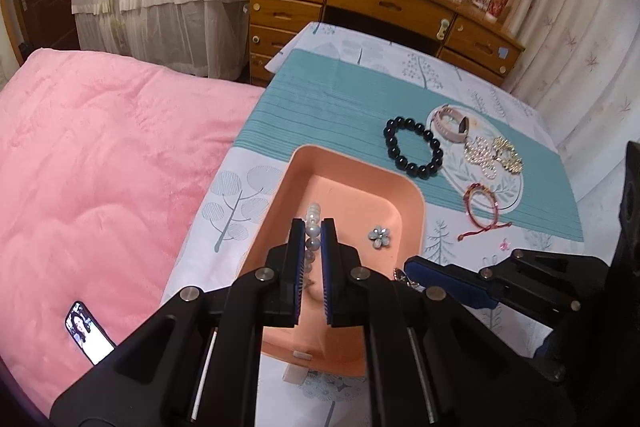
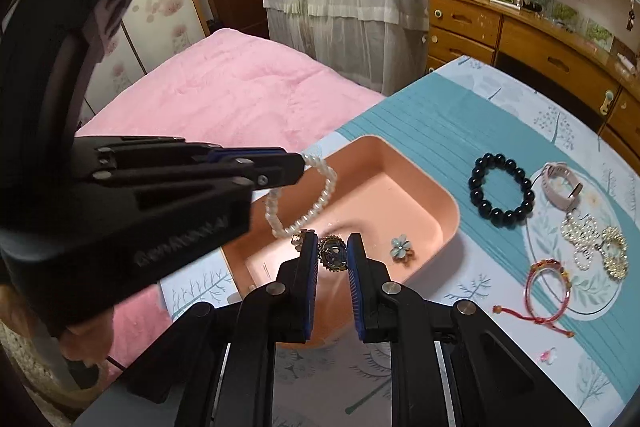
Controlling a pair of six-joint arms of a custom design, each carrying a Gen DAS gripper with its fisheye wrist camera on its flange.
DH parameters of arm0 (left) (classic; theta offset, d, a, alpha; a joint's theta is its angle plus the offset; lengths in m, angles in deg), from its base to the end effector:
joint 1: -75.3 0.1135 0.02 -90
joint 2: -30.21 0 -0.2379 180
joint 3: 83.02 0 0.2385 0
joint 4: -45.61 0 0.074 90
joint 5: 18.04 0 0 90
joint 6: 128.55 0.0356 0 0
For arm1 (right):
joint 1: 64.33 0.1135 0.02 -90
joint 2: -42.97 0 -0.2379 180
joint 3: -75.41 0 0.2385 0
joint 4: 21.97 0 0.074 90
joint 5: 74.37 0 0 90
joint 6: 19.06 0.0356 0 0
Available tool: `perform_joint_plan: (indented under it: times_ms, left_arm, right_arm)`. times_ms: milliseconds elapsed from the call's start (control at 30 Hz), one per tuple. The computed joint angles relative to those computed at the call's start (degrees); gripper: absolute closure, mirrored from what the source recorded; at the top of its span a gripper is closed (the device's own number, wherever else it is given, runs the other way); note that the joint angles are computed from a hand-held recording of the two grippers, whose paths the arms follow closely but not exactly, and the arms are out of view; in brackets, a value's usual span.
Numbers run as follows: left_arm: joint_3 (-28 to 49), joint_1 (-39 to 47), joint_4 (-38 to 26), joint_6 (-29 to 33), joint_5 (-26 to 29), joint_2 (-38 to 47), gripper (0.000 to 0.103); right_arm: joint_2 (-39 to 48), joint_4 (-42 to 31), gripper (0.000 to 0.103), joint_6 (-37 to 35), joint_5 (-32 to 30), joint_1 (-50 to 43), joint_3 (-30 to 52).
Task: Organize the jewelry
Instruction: 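Lower the pearl bracelet into the tray with the left tool while the right drops the coin pendant there, then move both tools to the round plate, right tool over the gold leaf hair clip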
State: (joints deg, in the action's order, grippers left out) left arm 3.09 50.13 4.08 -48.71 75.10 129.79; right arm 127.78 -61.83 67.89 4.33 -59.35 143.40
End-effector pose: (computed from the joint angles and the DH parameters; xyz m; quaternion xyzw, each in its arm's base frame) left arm 0.3199 -0.1525 0.2028 0.1327 0.9441 -0.1161 0.2785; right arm 0.2849 0.0318 0.1904 -0.0949 0.9491 0.0991 0.2837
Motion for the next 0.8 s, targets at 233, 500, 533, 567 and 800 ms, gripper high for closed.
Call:
perform_joint_plan:
  times_ms: [233,500,533,567,800]
  left_arm:
    - [0.42,-1.04,0.63,0.46,-1.49,2.33,0.097]
    - [-0.41,-0.44,1.14,0.08,1.25,3.03,0.052]
    - [-0.53,-0.52,1.18,0.17,1.39,3.04,0.052]
    - [-0.68,-0.52,1.21,0.12,1.60,3.00,0.052]
    - [-2.68,-1.15,1.79,0.94,1.18,0.78,0.052]
  right_arm:
    - [2.87,0.27,0.088,-0.84,-1.27,0.04,0.20]
    - [4.91,0.09,0.081,-1.16,-3.21,-1.60,-0.31]
    - [4.69,0.10,0.080,-1.22,-3.31,-1.90,-0.51]
    - [4.42,0.00,0.079,-1.23,-3.46,-2.19,-0.67]
    - [2.73,-1.15,0.078,-1.56,-3.91,-3.91,-1.68]
